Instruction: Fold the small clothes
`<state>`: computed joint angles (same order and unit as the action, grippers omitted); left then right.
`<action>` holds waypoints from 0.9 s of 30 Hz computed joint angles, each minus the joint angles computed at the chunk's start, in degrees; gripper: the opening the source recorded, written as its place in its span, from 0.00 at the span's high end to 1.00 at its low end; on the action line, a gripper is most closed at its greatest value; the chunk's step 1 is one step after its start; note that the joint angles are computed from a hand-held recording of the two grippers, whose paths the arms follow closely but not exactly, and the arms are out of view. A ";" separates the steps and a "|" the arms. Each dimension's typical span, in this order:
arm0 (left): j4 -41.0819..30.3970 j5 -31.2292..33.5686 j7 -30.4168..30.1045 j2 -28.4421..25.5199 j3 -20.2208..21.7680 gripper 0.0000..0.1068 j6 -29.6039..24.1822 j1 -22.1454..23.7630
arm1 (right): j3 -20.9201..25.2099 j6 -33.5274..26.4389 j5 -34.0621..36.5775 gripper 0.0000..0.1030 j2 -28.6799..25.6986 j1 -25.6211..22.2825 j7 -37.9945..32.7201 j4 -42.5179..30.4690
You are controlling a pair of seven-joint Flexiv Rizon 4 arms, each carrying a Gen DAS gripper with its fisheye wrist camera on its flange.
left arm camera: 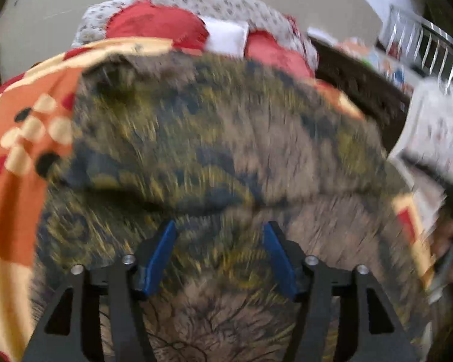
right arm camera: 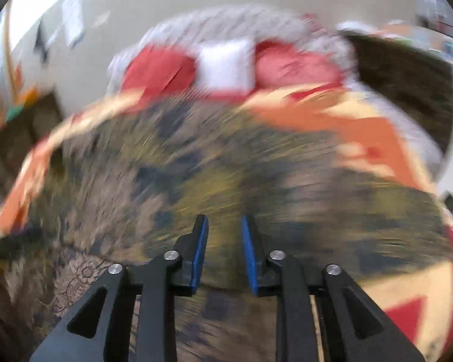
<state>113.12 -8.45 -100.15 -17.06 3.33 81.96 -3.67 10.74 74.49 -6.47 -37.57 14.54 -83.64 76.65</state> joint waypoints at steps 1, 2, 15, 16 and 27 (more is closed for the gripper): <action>-0.46 1.50 -1.32 -0.04 1.37 0.38 0.17 -1.17 | -2.56 0.25 0.30 0.48 1.20 -0.37 2.81 1.41; -0.56 1.83 -1.73 -0.10 1.51 0.33 0.41 -1.33 | -3.42 -0.34 1.13 0.48 1.88 -1.69 4.76 1.97; -3.11 1.75 -0.58 -2.03 0.59 0.24 -1.69 -0.81 | 9.33 -19.10 41.06 0.48 -7.92 -25.71 16.40 -14.96; -3.20 1.80 -0.57 -2.10 0.56 0.23 -1.75 -0.84 | 8.99 -18.15 42.36 0.48 -8.66 -25.43 17.35 -15.60; -1.94 -1.26 2.24 -1.86 -1.81 0.19 -0.53 0.83 | 7.48 -17.82 40.91 0.89 -12.74 -22.80 16.45 -24.52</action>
